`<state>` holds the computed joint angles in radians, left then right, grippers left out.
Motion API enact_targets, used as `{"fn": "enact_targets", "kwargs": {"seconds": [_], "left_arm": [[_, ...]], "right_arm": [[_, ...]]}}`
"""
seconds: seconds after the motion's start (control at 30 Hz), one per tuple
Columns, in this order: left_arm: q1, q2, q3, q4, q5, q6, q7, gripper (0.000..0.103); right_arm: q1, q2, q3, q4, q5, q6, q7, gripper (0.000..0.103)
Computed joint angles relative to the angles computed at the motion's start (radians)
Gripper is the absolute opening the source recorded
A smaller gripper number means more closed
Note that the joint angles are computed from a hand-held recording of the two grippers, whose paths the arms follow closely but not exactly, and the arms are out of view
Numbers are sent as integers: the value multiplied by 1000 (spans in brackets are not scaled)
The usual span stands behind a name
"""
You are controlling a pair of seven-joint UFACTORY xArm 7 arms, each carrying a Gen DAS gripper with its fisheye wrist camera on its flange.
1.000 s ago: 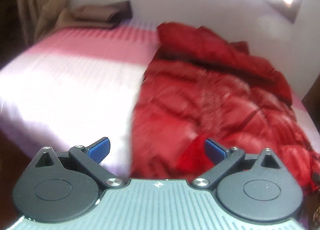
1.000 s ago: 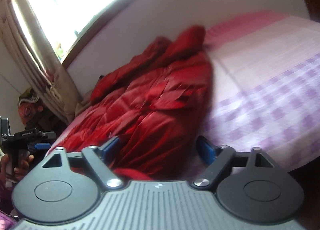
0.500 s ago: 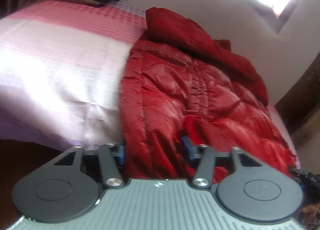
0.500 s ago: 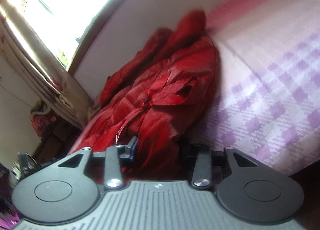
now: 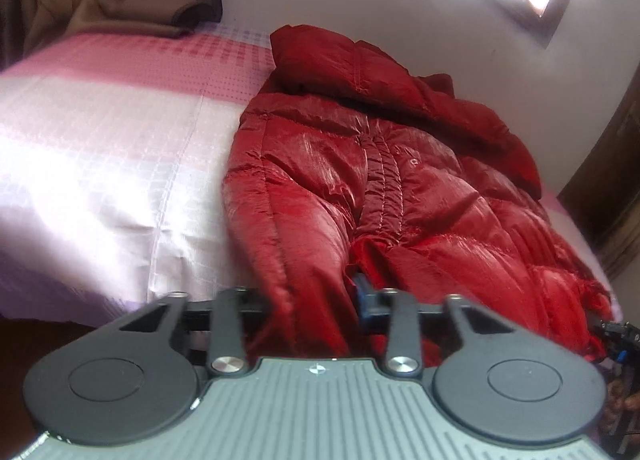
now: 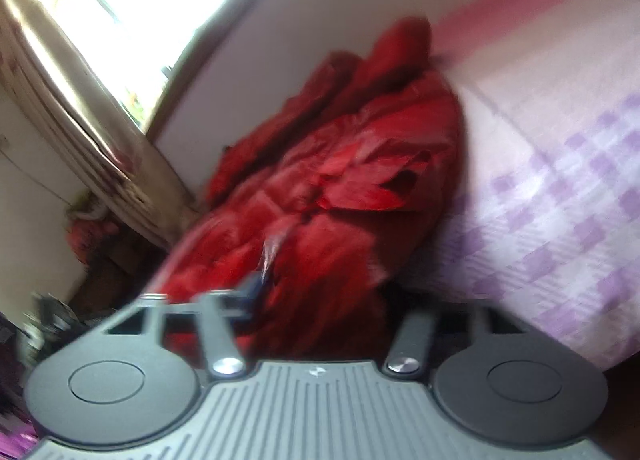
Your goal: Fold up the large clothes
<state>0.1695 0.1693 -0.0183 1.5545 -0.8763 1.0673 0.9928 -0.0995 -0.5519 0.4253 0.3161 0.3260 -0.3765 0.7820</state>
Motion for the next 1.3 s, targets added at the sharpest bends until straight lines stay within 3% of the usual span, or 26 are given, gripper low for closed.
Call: {"fn": "enact_targets", "kwargs": {"seconds": [0.13,0.23,0.63,0.7,0.77,0.9,1.07,1.13,1.2,1.3], "left_arm": [[-39,-82,-3,-94,37,-122,39,19],[-63,-119,7,-130,50,-160,54,16],[-87,-144,41,-137,72,-146,38,16],[-93,-136,37,-133,79,-159,32,18],[-97,-135,34,-139,86,-179,34,21],[-108,-153,29,-181,87,-237,71,30],[-116,-147,31,-187,93,-247,58,43],[-115,-140,32,-185,87,-238,53,43],[-103,-127,38,-165,60,-195,55,26],[-87,-137,41,-155,31,-158,72,16]], "right_arm": [[-35,-4,35,12,-2,18,-14,17],[-25,-18,22,10,-9,16,-6,14],[40,-83,-34,-40,-40,23,51,14],[43,-81,-44,-40,-52,33,56,14],[72,-71,-84,-39,-71,34,64,19],[61,-79,-81,-35,-91,67,68,31],[41,-67,-59,-41,-98,44,87,31],[31,-60,-44,-39,-94,41,90,29],[26,-52,-37,-42,-97,17,84,22],[74,-47,-83,-53,-100,-21,86,16]]}}
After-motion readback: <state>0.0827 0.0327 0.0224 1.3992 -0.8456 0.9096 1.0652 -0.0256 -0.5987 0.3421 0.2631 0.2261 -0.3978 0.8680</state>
